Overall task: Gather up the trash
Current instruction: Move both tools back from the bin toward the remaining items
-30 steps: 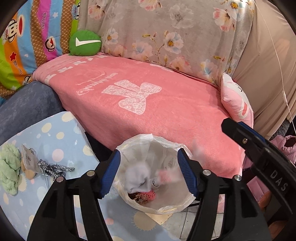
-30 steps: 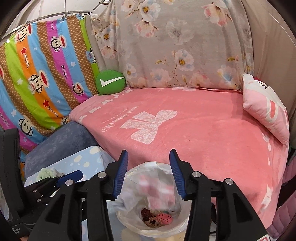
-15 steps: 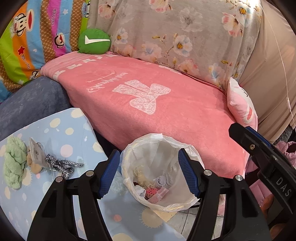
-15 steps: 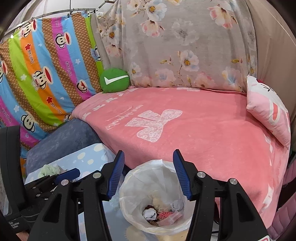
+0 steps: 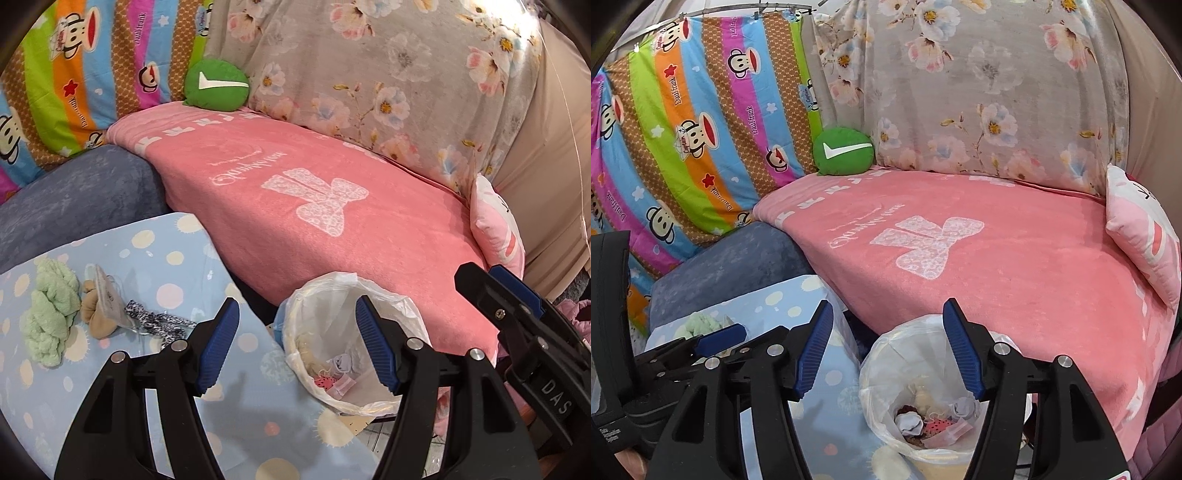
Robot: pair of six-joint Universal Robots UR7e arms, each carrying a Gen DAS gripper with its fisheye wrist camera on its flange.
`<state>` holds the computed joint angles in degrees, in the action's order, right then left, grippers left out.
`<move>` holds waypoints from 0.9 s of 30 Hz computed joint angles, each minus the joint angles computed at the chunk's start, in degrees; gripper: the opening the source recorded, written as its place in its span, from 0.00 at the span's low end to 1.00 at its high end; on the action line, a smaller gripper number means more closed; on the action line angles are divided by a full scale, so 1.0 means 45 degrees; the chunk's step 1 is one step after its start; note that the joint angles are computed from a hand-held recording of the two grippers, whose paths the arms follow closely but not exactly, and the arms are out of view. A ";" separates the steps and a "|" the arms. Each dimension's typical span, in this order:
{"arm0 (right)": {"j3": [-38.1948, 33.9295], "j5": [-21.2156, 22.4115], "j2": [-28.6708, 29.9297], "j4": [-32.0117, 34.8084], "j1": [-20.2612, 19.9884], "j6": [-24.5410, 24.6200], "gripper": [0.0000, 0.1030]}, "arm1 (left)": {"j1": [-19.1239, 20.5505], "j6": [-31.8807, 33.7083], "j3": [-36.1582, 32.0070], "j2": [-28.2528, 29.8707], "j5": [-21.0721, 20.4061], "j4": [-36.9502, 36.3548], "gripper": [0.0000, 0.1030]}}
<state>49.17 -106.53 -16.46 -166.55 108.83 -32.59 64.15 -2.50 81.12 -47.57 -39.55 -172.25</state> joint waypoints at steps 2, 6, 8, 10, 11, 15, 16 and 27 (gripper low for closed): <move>-0.0017 0.0025 0.0081 0.0057 0.0074 -0.0025 0.61 | 0.0074 -0.0226 0.0296 -0.0236 0.0090 -0.0128 0.60; -0.0009 0.0021 0.0272 0.0147 0.0235 -0.0130 0.62 | 0.0267 -0.0574 0.0836 -0.0699 0.0305 -0.0301 0.60; -0.0035 0.0020 0.0394 0.0259 0.0316 -0.0113 0.63 | 0.0368 -0.0736 0.1124 -0.0931 0.0425 -0.0373 0.65; -0.0088 0.0044 0.0531 0.0377 0.0390 -0.0078 0.64 | 0.0461 -0.0797 0.1499 -0.1179 0.0685 -0.0642 0.73; -0.0099 0.0056 0.0594 0.0430 0.0426 -0.0071 0.64 | 0.0496 -0.0748 0.1643 -0.1272 0.0795 -0.0783 0.73; -0.0231 0.0084 0.0904 0.0740 0.0583 -0.0018 0.64 | 0.0712 -0.0469 0.2206 -0.1706 0.1390 -0.1136 0.76; -0.0228 0.0099 0.0971 0.0794 0.0620 -0.0023 0.64 | 0.0771 -0.0417 0.2346 -0.1827 0.1448 -0.1192 0.79; -0.1202 -0.0040 0.2440 0.2134 0.1019 0.0173 0.64 | 0.1880 -0.0382 0.3929 -0.3166 0.2367 -0.2139 0.88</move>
